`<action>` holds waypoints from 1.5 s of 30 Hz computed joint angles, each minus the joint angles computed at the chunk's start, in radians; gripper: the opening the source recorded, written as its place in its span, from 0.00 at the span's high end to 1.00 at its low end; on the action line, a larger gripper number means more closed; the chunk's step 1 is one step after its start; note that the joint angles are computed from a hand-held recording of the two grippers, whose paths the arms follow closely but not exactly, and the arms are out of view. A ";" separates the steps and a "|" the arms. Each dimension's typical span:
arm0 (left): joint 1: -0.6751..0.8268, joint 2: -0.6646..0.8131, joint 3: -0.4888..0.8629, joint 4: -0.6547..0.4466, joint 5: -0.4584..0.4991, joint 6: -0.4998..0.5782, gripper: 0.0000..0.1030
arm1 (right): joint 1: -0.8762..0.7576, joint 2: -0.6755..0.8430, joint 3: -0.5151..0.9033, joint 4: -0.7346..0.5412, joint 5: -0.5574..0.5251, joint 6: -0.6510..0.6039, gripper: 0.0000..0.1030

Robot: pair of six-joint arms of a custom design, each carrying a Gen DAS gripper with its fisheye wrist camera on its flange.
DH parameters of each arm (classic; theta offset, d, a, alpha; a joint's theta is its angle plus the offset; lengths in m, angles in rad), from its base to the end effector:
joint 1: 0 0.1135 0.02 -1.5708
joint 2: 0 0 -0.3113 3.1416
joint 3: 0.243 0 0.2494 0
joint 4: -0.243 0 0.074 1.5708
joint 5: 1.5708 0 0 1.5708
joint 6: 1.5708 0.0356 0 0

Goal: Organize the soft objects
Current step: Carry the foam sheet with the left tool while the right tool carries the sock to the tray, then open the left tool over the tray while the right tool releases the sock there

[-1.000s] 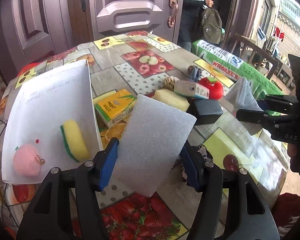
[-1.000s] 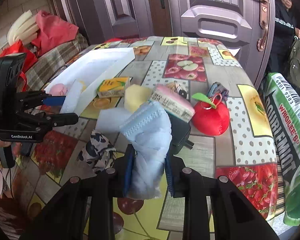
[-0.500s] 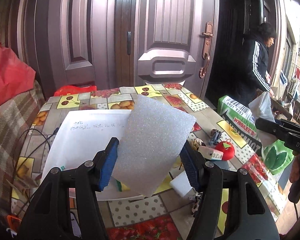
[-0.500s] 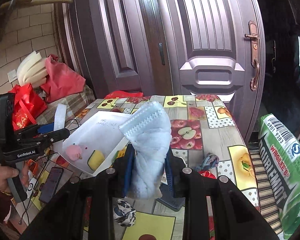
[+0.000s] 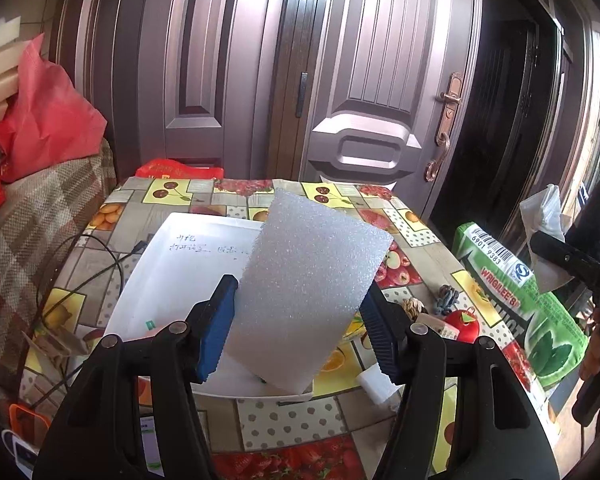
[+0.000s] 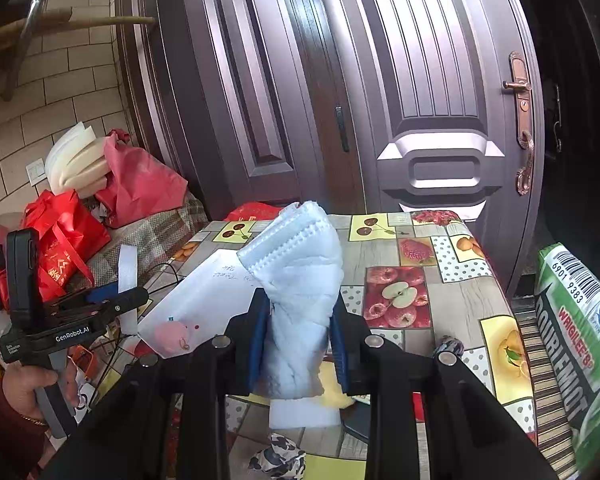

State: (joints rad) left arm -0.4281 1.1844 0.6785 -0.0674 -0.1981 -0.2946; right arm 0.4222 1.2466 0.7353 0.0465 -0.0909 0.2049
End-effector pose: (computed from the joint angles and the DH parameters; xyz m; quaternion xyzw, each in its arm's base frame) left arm 0.2167 -0.0912 0.2780 0.0111 0.8751 -0.0870 0.4759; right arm 0.2351 0.1091 0.2934 -0.1159 0.8425 0.1986 0.4872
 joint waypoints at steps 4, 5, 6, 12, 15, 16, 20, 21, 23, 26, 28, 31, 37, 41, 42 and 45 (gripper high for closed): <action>0.031 0.003 0.004 -0.008 0.000 0.000 0.40 | -0.001 0.032 0.028 0.010 -0.013 0.006 0.73; 0.040 0.005 0.006 -0.011 0.003 -0.006 0.40 | -0.001 0.044 0.037 0.009 -0.016 0.006 0.73; 0.053 0.005 0.006 -0.013 0.009 -0.010 0.40 | -0.001 0.057 0.048 0.008 -0.020 0.006 0.73; 0.142 0.014 0.008 -0.014 0.024 0.009 0.40 | 0.001 0.166 0.126 -0.014 -0.063 0.019 0.73; 0.212 0.054 0.028 -0.012 0.067 0.025 0.40 | 0.019 0.246 0.182 -0.033 -0.080 0.008 0.73; 0.231 0.078 0.038 -0.012 0.081 0.027 0.40 | 0.026 0.278 0.203 -0.040 -0.086 0.007 0.73; 0.270 0.195 0.073 0.007 0.112 0.024 0.40 | 0.052 0.426 0.313 -0.088 -0.152 0.028 0.73; 0.273 0.224 0.079 0.016 0.115 0.020 0.40 | 0.062 0.466 0.346 -0.103 -0.169 0.033 0.73; 0.276 0.275 0.083 0.033 0.110 0.011 0.40 | 0.086 0.541 0.406 -0.127 -0.187 0.044 0.73; 0.283 0.335 0.080 0.062 0.108 -0.005 0.40 | 0.122 0.645 0.496 -0.159 -0.205 0.057 0.72; 0.297 0.365 0.073 0.081 0.108 -0.013 0.40 | 0.141 0.710 0.551 -0.175 -0.214 0.071 0.71; 0.319 0.394 0.064 0.093 0.107 -0.024 0.39 | 0.159 0.800 0.630 -0.200 -0.223 0.095 0.70; 0.355 0.409 0.033 0.157 0.057 -0.022 0.12 | 0.174 0.897 0.709 -0.210 -0.205 0.120 0.32; 0.401 0.404 0.016 0.193 0.040 -0.038 0.00 | 0.159 0.867 0.640 -0.118 -0.181 0.151 0.00; 0.405 0.405 0.017 0.189 0.034 -0.044 0.00 | 0.158 0.856 0.624 -0.102 -0.174 0.154 0.00; 0.405 0.397 0.013 0.181 0.029 -0.061 0.00 | 0.162 0.818 0.583 -0.068 -0.144 0.143 0.00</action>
